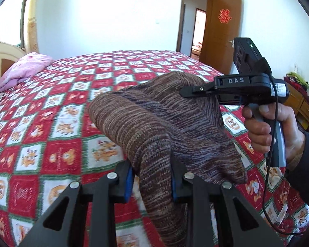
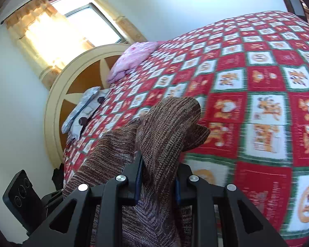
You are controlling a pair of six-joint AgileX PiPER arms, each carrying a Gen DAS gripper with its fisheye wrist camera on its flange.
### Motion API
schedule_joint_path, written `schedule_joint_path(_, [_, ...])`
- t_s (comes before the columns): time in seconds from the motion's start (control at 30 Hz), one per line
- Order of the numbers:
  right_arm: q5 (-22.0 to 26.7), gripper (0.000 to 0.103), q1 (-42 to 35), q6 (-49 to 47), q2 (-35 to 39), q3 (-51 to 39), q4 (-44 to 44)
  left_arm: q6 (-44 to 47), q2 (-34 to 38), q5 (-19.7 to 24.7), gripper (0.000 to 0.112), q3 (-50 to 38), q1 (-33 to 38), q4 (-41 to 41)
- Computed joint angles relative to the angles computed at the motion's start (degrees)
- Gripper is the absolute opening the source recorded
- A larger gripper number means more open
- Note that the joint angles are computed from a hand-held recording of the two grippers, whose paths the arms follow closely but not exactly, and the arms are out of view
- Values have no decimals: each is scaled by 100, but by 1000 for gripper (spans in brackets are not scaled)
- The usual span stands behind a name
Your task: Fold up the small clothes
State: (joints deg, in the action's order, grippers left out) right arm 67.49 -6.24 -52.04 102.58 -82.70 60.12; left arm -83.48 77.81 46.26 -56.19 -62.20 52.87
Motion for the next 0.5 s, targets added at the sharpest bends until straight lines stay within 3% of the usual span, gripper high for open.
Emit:
schedule_joint_path(0.23, [-237, 25, 734, 207, -154, 95, 132, -507, -804, 469, 28, 620, -137, 255])
schedule_joint_path(0.5, [-552, 25, 1688, 529, -247, -25, 145, -956, -1668, 1581, 28, 1157, -758, 412])
